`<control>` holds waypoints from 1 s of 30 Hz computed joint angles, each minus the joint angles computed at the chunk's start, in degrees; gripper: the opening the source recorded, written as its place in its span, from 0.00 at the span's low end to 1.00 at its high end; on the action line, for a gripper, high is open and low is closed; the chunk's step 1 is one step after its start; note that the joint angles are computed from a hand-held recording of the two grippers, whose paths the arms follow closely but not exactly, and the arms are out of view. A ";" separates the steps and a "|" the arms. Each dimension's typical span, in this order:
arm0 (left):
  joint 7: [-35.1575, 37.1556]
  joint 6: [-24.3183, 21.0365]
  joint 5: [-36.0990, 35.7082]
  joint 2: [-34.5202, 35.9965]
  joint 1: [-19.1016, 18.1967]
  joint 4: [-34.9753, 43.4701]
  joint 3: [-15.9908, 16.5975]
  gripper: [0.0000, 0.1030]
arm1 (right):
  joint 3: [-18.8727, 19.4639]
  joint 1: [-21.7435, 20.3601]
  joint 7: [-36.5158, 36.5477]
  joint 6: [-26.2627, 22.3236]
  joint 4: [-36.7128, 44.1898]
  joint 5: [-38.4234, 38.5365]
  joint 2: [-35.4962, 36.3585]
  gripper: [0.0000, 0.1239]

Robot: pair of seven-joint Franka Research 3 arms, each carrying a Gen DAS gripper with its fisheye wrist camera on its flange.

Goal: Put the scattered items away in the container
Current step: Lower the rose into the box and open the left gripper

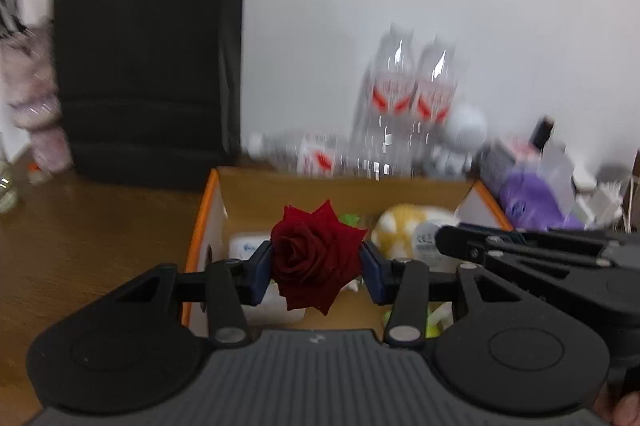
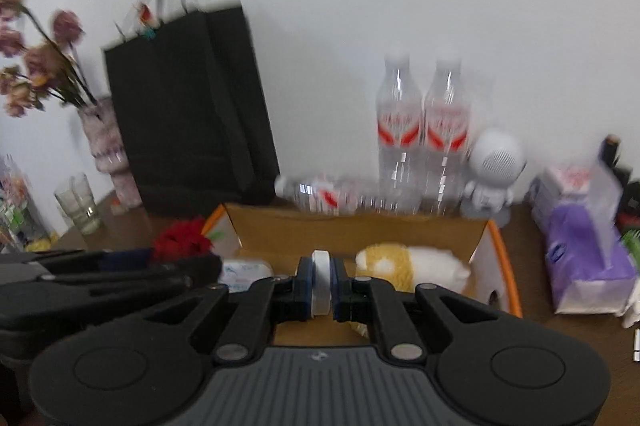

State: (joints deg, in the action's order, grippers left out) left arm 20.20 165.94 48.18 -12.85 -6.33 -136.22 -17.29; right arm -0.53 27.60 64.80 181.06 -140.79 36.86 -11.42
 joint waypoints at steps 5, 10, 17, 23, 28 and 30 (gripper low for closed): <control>30.28 -10.51 -28.89 3.81 -7.89 5.14 7.67 0.45 | 3.94 -8.92 12.20 -17.64 9.89 -10.92 5.43 0.06; 41.10 -17.23 -37.58 2.54 -7.37 5.80 7.80 0.45 | 4.96 -10.65 17.32 -26.18 14.80 -18.44 8.99 0.06; 45.58 -18.56 -45.27 6.37 -6.91 7.66 7.07 0.45 | 5.60 -9.81 15.53 -29.38 17.20 -14.44 11.93 0.06; 42.99 -19.31 -41.13 9.55 -5.93 8.68 5.68 0.46 | 5.71 -9.46 16.72 -29.23 17.46 -16.28 13.29 0.06; 37.85 -19.55 -33.85 10.61 -5.25 9.04 5.31 0.47 | 5.13 -9.90 18.34 -27.67 16.53 -19.20 13.00 0.06; 36.89 -19.58 -32.17 10.91 -5.25 9.27 5.20 0.48 | 4.66 -10.68 16.38 -27.44 15.88 -17.35 11.40 0.06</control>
